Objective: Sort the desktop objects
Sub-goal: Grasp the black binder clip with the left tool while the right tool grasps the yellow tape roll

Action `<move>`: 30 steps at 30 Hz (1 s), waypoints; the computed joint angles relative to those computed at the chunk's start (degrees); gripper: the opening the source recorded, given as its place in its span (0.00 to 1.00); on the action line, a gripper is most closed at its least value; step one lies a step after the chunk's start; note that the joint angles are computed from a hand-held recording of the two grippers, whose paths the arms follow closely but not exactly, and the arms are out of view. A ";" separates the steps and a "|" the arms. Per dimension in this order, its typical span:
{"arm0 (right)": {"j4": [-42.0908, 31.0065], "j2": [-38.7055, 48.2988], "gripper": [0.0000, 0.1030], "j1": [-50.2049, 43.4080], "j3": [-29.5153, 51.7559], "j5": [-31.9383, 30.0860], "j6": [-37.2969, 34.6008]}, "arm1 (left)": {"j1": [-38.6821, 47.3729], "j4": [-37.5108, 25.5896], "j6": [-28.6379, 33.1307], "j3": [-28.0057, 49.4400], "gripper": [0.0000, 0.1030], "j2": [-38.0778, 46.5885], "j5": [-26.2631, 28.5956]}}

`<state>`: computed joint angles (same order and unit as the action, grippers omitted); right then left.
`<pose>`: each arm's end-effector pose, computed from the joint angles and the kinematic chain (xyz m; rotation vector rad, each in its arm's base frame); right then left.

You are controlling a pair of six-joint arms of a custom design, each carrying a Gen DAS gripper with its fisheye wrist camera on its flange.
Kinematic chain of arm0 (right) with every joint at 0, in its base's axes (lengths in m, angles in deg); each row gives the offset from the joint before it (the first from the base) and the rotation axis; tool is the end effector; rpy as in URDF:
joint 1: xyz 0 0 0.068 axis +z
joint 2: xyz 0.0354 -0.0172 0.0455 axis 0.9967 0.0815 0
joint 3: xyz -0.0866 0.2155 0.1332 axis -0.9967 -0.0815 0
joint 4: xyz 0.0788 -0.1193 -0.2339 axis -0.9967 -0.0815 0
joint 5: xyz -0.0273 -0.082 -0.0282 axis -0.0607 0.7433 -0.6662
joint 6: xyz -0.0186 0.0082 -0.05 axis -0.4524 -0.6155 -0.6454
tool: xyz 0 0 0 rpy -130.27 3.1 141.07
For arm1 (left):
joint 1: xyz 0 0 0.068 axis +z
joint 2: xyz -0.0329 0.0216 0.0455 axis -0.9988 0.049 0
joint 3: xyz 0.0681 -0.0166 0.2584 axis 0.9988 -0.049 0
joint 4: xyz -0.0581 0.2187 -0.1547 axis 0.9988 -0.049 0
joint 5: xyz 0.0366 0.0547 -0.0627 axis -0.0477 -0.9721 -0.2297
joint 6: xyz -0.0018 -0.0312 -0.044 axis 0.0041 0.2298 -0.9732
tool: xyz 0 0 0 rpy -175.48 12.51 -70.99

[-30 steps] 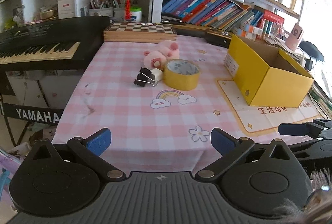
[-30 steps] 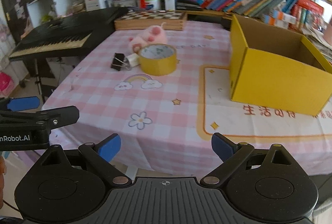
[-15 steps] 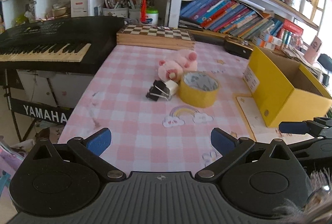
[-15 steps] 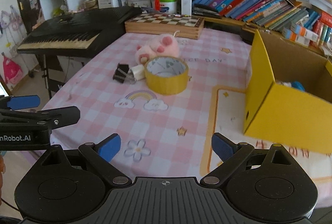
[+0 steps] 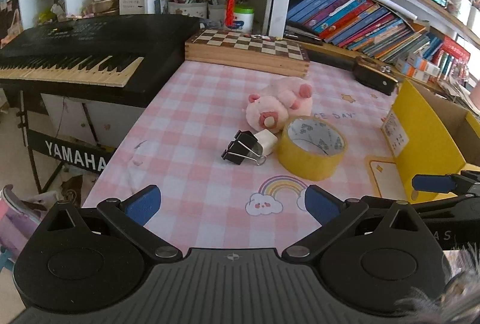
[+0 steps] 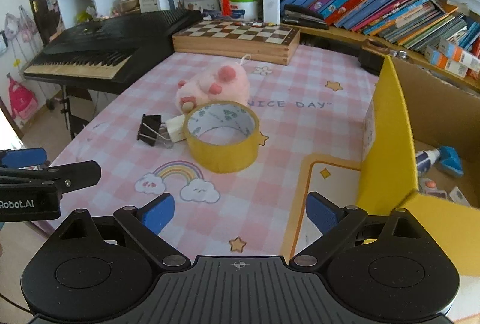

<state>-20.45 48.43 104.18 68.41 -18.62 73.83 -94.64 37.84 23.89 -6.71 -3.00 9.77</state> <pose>0.2313 0.0716 0.1090 0.0553 2.3981 0.0510 0.2756 -0.0419 0.1286 0.2855 2.2954 -0.2320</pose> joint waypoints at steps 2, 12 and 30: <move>0.63 1.64 0.93 -1.30 0.90 -1.60 -1.16 | -0.47 -0.27 -0.44 1.18 1.00 1.29 -0.83; 3.49 10.88 0.93 -5.83 6.82 -7.69 -7.36 | -2.62 -0.23 -4.57 7.40 1.00 8.34 -5.02; 7.38 25.63 0.93 -8.09 17.13 -11.58 -13.21 | -1.46 -1.63 -25.29 25.21 0.74 28.75 2.08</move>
<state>-13.07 74.06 96.09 85.54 -30.20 60.62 -96.10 36.21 -1.39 18.51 25.75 11.85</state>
